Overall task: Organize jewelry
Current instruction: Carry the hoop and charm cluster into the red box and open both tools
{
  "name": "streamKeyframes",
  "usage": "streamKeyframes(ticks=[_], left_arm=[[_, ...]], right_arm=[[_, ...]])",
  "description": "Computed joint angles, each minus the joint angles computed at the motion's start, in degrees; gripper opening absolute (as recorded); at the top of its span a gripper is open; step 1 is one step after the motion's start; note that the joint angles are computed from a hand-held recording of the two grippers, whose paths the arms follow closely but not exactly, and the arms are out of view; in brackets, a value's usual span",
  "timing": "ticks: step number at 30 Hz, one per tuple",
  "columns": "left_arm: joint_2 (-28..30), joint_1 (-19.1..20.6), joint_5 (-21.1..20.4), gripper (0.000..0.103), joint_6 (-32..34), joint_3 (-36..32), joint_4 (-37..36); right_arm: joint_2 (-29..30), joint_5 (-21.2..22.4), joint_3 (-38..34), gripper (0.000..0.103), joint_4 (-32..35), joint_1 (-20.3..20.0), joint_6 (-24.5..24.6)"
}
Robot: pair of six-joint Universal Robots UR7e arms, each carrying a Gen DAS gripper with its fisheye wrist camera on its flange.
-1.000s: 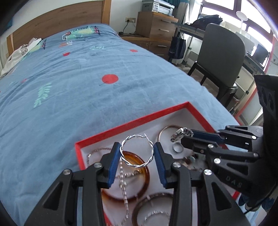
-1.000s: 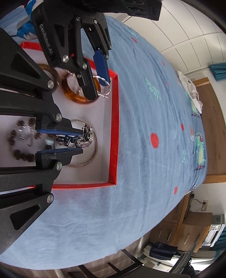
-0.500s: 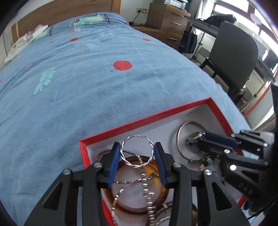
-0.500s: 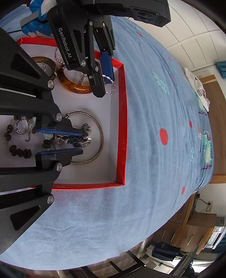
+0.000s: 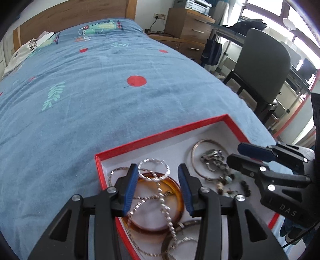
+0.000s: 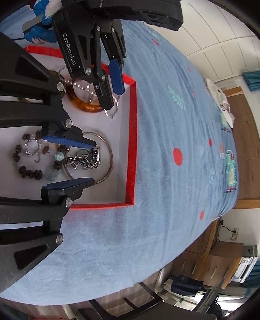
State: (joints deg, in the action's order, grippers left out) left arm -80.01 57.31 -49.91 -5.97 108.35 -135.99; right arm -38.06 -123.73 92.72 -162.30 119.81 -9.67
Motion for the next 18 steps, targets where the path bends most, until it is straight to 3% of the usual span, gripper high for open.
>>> streamKeyframes(ticks=[7, 10, 15, 18], left_arm=[[-5.09, -4.38, 0.97, 0.045, -3.95, 2.48, 3.6], [-8.75, -7.43, 3.8, 0.05, -7.78, 4.54, 6.31], [-17.0, -13.39, 9.52, 0.054, -18.58, 8.04, 15.29], [-22.76, -17.96, 14.11, 0.056, -27.21, 9.74, 24.92]], right_arm=[[-4.11, -0.81, 3.81, 0.039, -1.21, 2.43, 2.78], [-6.12, -0.91, 6.03, 0.041, -1.81, 3.98, 4.63], [-8.49, -2.93, 10.21, 0.053, -4.31, 7.63, 8.75], [-9.47, -4.41, 12.43, 0.061, -5.36, 10.16, 10.77]])
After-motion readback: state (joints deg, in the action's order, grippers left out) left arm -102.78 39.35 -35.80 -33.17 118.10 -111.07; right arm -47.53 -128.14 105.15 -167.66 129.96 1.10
